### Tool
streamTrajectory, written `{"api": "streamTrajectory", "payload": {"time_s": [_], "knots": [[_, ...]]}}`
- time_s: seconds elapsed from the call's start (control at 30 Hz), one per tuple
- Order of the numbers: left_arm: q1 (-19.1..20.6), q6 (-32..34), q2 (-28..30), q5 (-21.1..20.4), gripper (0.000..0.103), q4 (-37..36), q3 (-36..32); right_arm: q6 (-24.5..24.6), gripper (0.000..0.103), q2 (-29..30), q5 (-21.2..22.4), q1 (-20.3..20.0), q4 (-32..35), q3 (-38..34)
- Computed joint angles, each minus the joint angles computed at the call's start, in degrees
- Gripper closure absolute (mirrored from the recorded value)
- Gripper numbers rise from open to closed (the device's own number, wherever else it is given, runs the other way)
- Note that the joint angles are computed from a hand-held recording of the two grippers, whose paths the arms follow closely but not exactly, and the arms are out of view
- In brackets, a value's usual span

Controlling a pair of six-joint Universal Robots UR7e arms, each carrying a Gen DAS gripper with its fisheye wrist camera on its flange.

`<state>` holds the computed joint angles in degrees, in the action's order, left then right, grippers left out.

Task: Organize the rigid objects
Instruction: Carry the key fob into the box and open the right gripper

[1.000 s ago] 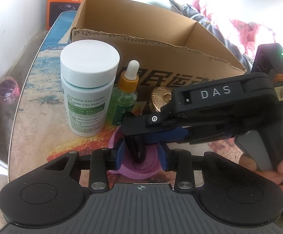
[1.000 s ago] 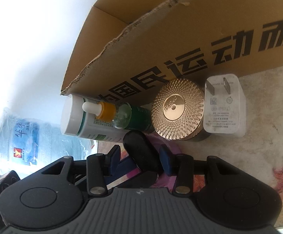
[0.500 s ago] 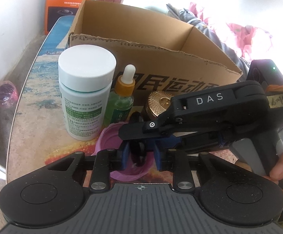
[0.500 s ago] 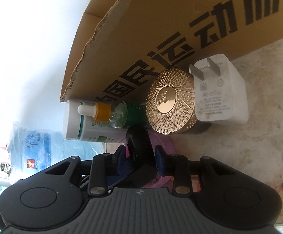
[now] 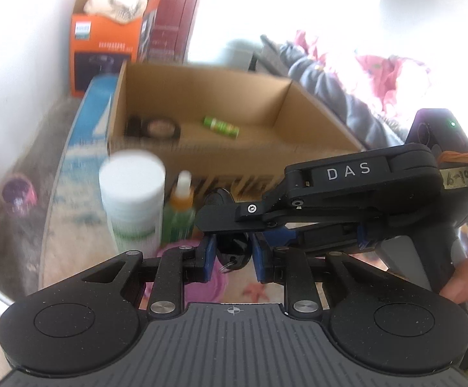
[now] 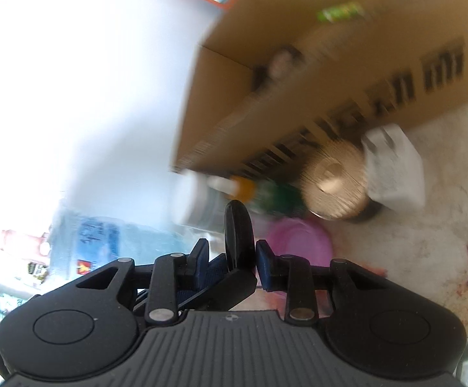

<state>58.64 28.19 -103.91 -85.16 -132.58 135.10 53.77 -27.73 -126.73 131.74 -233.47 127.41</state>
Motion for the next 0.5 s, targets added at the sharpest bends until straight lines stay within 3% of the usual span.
{"api": "streamTrajectory", "payload": {"time_s": [0.1, 0.23, 0.5], "knots": [[-2.9, -1.0, 0.2, 0.1, 0.080, -0.9, -1.2, -4.5, 0.069, -3.1, -1.3, 0.7, 0.9, -0.5], [-5.8, -2.8, 4.6, 0.3, 0.080, -2.4, -4.7, -10.1, 0.069, -8.5, -1.7, -0.2, 4.1, -1.0], [-8.2, -7.6, 23.7, 3.0, 0.080, 0.4, -17.0, -11.7, 0.069, -22.3, 6.1, -12.1, 18.2, 1.6]]}}
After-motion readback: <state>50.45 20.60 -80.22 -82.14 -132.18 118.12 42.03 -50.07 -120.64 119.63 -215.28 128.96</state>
